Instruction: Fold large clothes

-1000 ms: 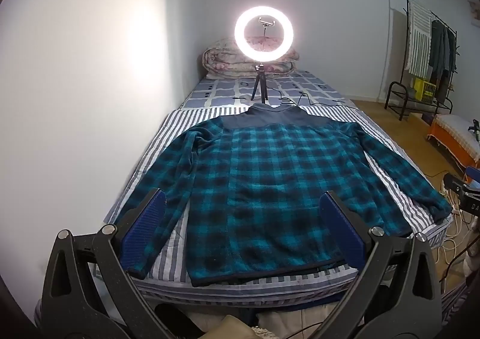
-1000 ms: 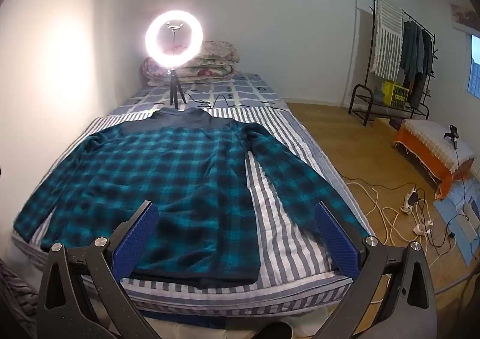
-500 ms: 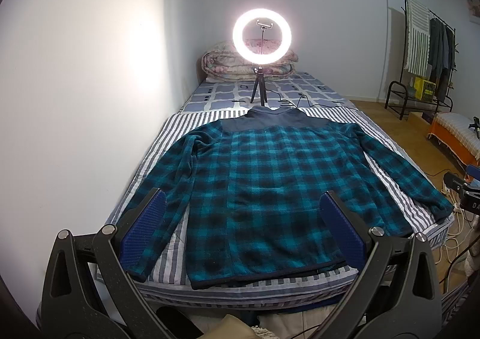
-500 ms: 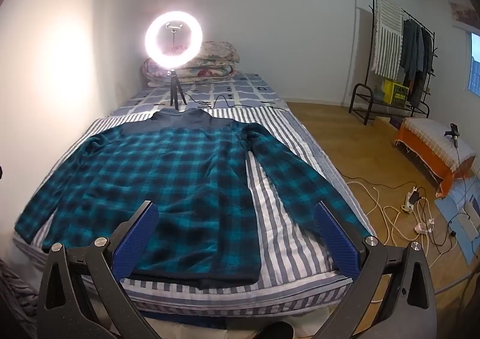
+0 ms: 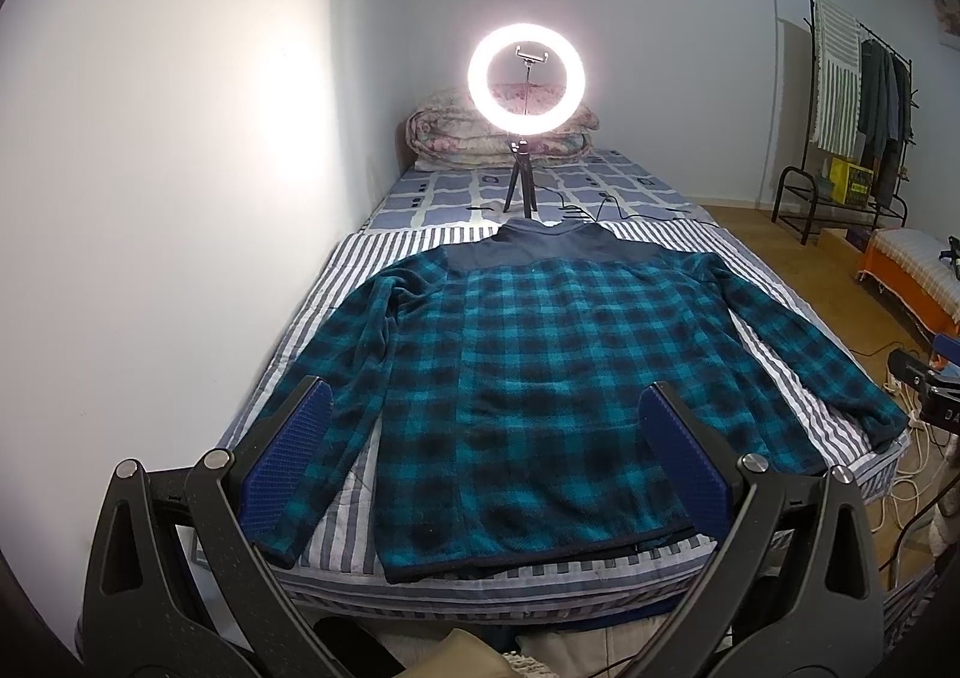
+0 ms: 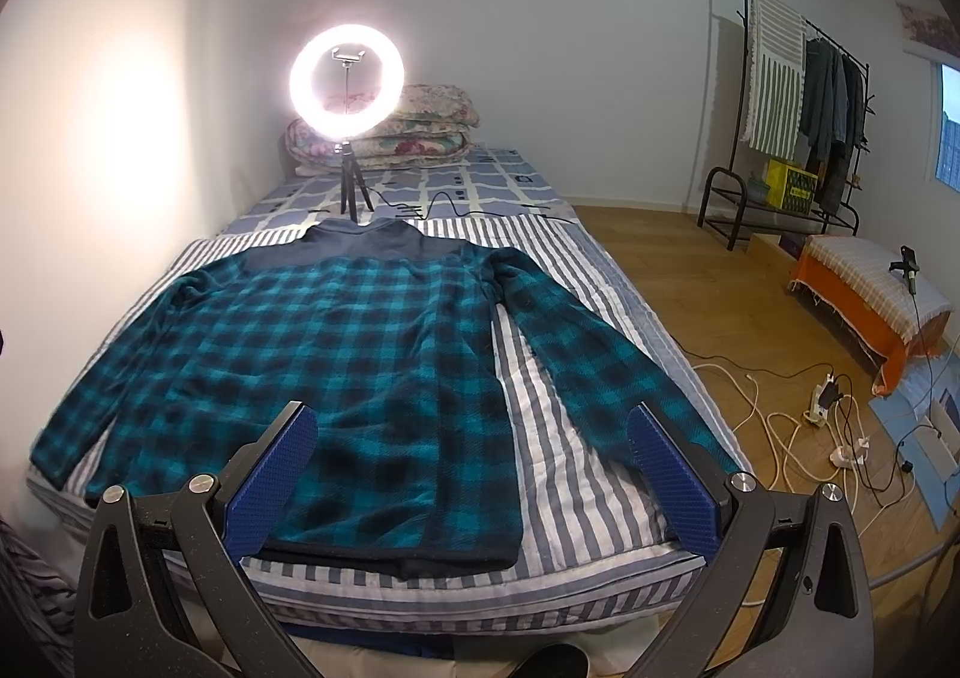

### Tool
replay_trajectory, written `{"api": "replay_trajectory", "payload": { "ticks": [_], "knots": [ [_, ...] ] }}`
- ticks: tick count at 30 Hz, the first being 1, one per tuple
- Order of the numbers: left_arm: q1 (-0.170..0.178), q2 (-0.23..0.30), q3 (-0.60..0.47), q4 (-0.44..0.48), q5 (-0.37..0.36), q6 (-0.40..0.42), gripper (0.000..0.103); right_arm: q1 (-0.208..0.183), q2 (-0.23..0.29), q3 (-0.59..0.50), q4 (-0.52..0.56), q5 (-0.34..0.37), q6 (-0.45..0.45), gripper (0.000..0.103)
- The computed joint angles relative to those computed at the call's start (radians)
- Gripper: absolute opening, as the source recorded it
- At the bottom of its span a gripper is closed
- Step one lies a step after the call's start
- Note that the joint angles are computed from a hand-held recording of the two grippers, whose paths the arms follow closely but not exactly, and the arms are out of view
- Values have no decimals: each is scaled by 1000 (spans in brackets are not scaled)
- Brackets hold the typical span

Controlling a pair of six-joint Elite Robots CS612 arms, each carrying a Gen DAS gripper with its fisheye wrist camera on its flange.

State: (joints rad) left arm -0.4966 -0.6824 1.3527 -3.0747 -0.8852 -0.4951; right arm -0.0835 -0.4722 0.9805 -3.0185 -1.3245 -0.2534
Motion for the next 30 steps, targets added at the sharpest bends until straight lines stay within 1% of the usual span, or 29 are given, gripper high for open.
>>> {"api": "replay_trajectory", "payload": {
  "ticks": [14,30],
  "knots": [
    [1,3,0,-8,29,1,103,3,5,-7,-2,-1,1,103],
    [5,3,1,-8,30,3,103,4,3,-11,0,-1,6,103]
  ]
}}
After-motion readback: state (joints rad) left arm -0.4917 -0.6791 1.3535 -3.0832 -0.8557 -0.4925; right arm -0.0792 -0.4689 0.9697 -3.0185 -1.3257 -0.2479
